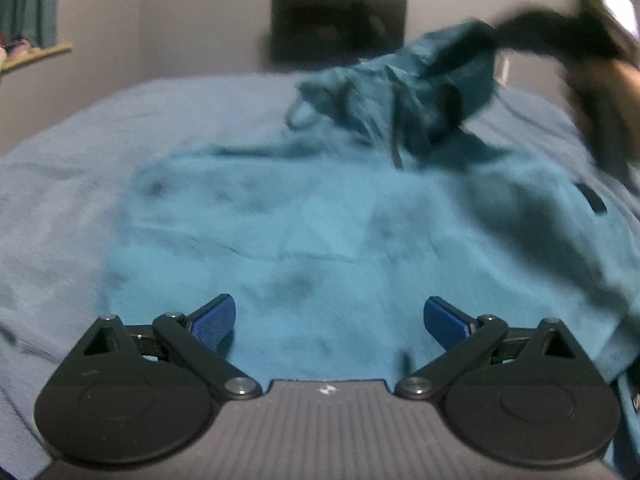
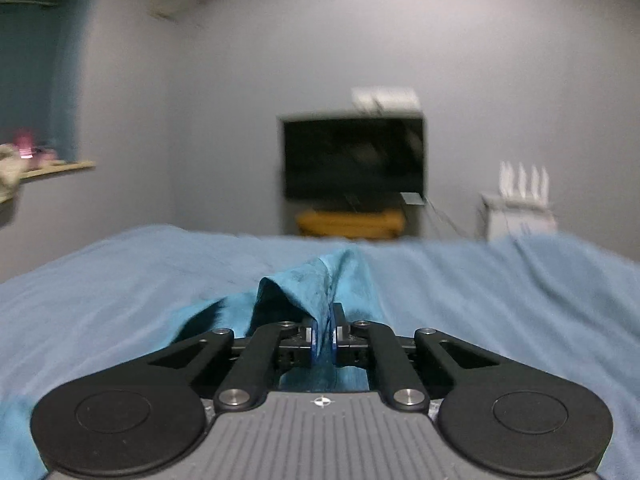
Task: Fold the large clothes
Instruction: 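Grasp the hood with the right tool and lift it up, then fold the held hood down toward the jacket hem with the right tool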
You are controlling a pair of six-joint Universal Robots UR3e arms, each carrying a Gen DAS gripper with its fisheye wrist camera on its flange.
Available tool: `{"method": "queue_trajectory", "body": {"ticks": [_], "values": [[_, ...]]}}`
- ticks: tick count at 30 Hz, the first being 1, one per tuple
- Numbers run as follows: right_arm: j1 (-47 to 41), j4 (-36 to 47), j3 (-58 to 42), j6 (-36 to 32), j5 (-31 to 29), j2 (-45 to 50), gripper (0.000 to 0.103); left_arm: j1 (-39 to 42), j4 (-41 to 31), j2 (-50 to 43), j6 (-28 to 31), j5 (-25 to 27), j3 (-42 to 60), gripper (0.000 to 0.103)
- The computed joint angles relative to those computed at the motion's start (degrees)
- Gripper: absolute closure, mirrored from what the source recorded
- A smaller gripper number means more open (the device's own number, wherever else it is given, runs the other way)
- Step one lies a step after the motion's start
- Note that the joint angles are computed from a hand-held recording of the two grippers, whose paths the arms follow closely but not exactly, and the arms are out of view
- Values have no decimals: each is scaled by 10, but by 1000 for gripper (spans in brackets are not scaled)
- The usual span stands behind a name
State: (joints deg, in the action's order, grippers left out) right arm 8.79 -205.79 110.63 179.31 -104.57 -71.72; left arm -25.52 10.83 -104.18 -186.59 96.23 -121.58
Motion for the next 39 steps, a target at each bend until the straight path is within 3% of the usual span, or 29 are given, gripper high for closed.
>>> {"method": "queue_trajectory", "body": {"ticks": [5,8,11,19,24,26,28,30,32,35,37,39], "values": [[88,-209,228,-41,-82,-45,96,14,29,11,-12,2,-18,1],[173,-310,296,-52,-172,12,96,15,36,8,-8,7,-22,1],[237,-355,339,-53,-224,65,96,17,31,6,-7,10,-26,1],[274,-317,383,11,-268,94,96,31,6,0,-22,0,-20,1],[290,-228,375,62,-281,66,94,28,4,-1,-11,5,-23,1],[291,-147,354,75,-279,22,93,29,1,3,-8,4,-25,1],[296,-105,361,99,-282,-19,85,29,-4,7,-5,4,-25,1],[326,-68,375,151,-311,-63,59,23,-17,13,-6,9,-23,1],[336,-44,383,190,-326,-122,48,21,-19,11,-4,11,-19,1],[310,2,365,196,-332,-214,41,19,-24,18,-2,13,-21,1],[253,22,332,164,-301,-253,32,19,-28,22,-1,11,-23,1],[174,64,312,147,-233,-305,11,21,-32,29,-3,6,-25,1]]}}
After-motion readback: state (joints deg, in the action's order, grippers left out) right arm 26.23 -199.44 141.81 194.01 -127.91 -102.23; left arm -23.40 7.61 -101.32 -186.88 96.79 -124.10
